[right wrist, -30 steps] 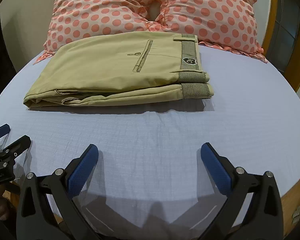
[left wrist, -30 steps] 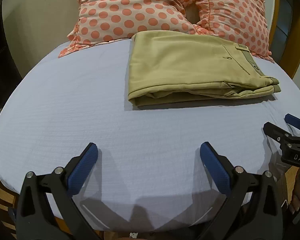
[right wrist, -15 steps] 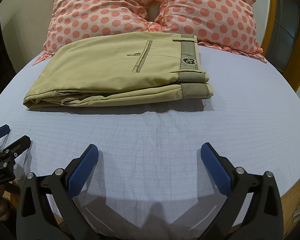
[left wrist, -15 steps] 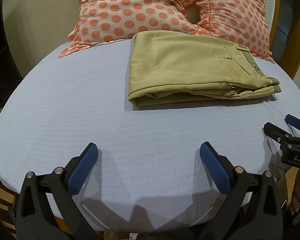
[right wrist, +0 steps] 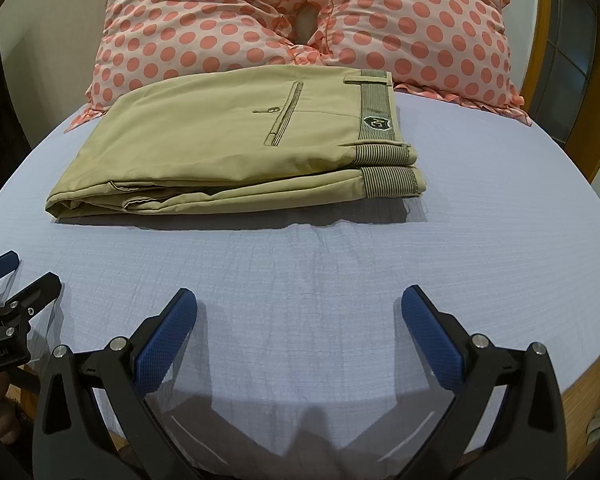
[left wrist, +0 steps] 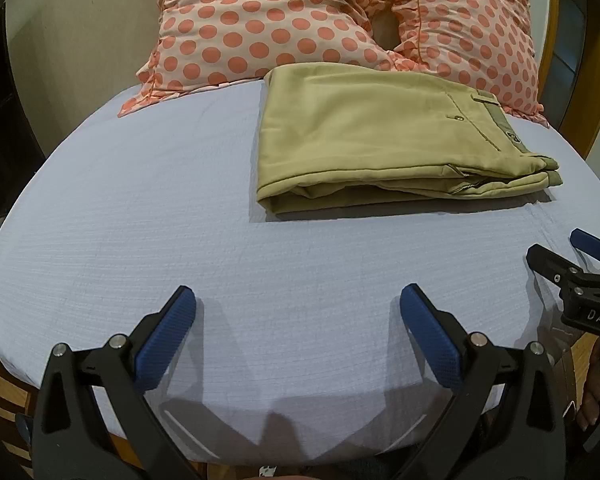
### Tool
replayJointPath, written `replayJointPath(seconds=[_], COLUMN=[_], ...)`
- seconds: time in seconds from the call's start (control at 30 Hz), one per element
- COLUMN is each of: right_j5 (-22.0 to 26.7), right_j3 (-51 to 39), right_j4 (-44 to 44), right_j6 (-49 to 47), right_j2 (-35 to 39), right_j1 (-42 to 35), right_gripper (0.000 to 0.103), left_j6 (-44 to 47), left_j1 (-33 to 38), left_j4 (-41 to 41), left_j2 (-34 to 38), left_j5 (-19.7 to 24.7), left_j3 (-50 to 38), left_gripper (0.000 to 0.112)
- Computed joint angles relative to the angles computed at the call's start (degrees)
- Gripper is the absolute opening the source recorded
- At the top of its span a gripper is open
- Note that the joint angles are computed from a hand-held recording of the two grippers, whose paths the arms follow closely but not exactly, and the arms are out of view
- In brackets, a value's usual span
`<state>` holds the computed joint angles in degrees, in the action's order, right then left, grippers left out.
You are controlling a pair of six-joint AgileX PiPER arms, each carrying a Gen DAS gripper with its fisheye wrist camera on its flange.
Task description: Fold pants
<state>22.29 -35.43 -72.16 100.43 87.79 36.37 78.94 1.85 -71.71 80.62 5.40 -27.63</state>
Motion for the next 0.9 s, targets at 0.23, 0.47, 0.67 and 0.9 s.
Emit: replayJointPath(seconds=[0.23, 0.47, 0.67, 0.9], right_j5=[-0.11, -0.20, -0.36, -0.30], right_j3=[0.10, 0.12, 0.20, 0.23], right_j4=[-0.27, -0.43, -0.50, -0.84], right_j6=[0.18, 0.22, 0.09, 0.54], right_j2=[-0.01, -0.04, -0.12, -0.05], right_j1=[-0.08, -0.20, -0.41, -0.29], right_gripper=[0.102, 0.102, 0.102, 0.102], left_j6=[4.41, 4.72, -6.30, -4.81], left_j1=[-0.12, -0.12, -0.50, -0.61], left_j4=[-4.58, -4.91, 5.76, 4.20], left_j2=[-0.06, -0.13, 0.07, -0.01], left_j5=[-0.27, -0.32, -0.43, -0.58], left_j3=[0.26, 0.43, -0.10, 0.02], left_gripper=[0.101, 0.101, 0.101, 0.101])
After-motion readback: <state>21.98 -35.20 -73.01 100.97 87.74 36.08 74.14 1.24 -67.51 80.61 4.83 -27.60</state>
